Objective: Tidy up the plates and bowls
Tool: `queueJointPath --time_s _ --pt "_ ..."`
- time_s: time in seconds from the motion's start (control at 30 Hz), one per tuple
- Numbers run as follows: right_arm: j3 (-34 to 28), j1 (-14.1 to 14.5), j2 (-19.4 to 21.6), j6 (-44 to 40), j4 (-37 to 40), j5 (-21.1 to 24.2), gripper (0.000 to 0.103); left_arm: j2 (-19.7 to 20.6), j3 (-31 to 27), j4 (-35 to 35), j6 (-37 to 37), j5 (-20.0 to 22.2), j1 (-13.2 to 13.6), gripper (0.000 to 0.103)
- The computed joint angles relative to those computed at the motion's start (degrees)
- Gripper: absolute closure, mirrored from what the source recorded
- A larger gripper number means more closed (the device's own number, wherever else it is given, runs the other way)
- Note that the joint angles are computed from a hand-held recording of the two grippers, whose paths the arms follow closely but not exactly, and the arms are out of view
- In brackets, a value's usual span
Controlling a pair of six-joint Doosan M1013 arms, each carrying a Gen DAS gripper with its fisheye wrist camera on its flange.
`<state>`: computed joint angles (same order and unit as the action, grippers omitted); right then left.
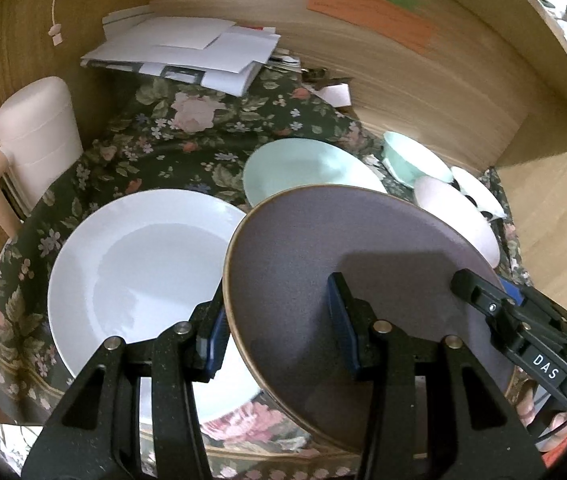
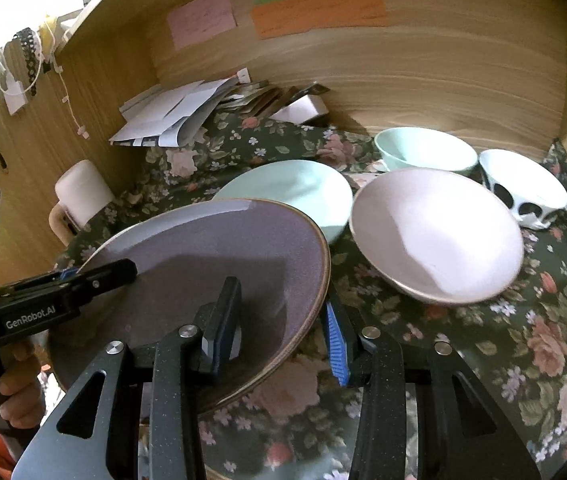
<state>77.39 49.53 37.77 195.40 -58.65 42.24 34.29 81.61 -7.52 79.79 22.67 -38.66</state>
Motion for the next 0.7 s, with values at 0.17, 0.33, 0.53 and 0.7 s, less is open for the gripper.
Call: queueJointPath --time_s 0.17,0.33,0.53,0.7 --pt "2.0 0.6 -1.0 3.1 -1.5 0.5 0.067 -0.3 0.4 -0.4 0.7 0.1 -0.7 0.057" --pt "4.0 1.2 -1.9 6.1 -2.7 0.9 0.067 -0.6 1.1 -0.4 1.2 0.0 -1.5 0.057" --pt "6.0 1.5 -2.7 8.3 -2.8 0.8 0.067 -0.5 1.3 -0.8 1.5 0.5 -2.3 0.057" --pt "7.1 1.5 -3.0 8.8 -2.0 0.2 0.067 0.0 1.2 -0.7 1.4 1.5 -2.9 0.057"
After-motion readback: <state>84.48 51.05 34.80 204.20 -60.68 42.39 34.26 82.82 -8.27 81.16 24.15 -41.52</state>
